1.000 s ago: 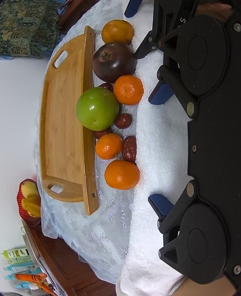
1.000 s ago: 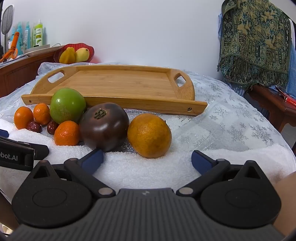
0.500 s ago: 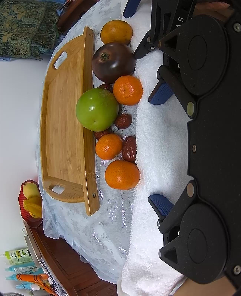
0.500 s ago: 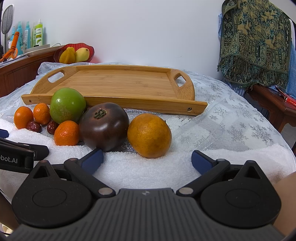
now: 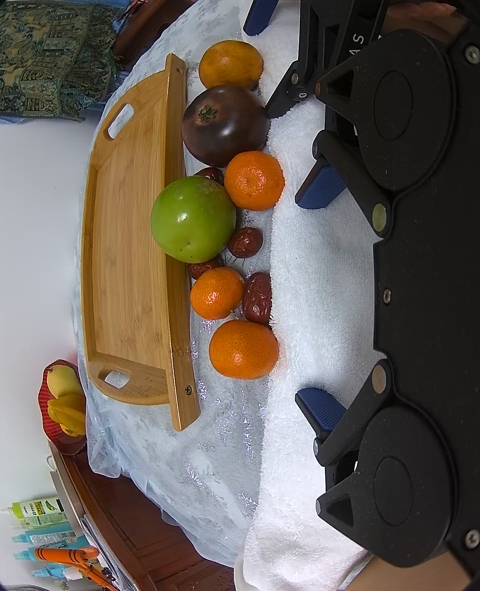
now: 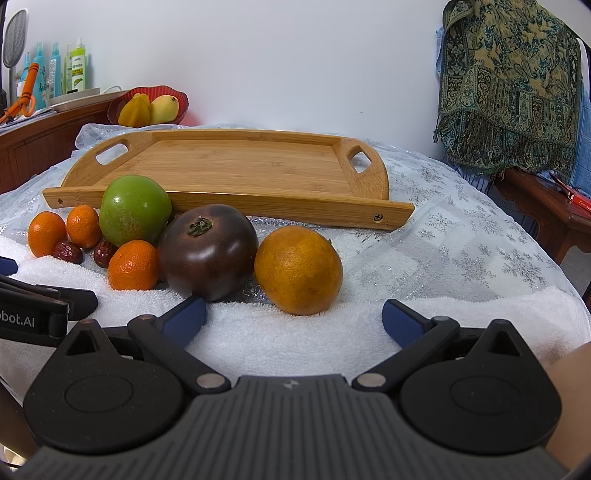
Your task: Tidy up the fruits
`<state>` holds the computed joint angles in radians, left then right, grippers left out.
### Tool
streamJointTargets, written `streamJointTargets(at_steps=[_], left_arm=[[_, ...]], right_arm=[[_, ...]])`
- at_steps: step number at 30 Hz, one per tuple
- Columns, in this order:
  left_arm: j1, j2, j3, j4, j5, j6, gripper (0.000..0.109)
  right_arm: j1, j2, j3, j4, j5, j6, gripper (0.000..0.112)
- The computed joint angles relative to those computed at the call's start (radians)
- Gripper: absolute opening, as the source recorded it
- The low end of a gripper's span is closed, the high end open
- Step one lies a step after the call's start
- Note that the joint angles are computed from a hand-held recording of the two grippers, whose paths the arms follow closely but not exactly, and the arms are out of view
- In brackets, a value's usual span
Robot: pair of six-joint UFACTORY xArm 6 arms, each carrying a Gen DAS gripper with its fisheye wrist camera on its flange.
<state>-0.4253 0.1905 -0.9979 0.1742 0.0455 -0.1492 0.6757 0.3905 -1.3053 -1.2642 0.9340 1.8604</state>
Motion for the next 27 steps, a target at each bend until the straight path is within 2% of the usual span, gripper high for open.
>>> streamJointTargets(at_steps=[24,27], left_arm=[[0.001,-0.004,0.011,0.014,-0.013,-0.010,0.103],[0.008,-0.004,0.012,0.069,-0.024,-0.060,0.103]], right_arm=[[0.001,-0.001,0.002,-0.001,0.001,0.002,0.103],[0.002,-0.001,0.002,-0.001,0.002,0.002,0.103]])
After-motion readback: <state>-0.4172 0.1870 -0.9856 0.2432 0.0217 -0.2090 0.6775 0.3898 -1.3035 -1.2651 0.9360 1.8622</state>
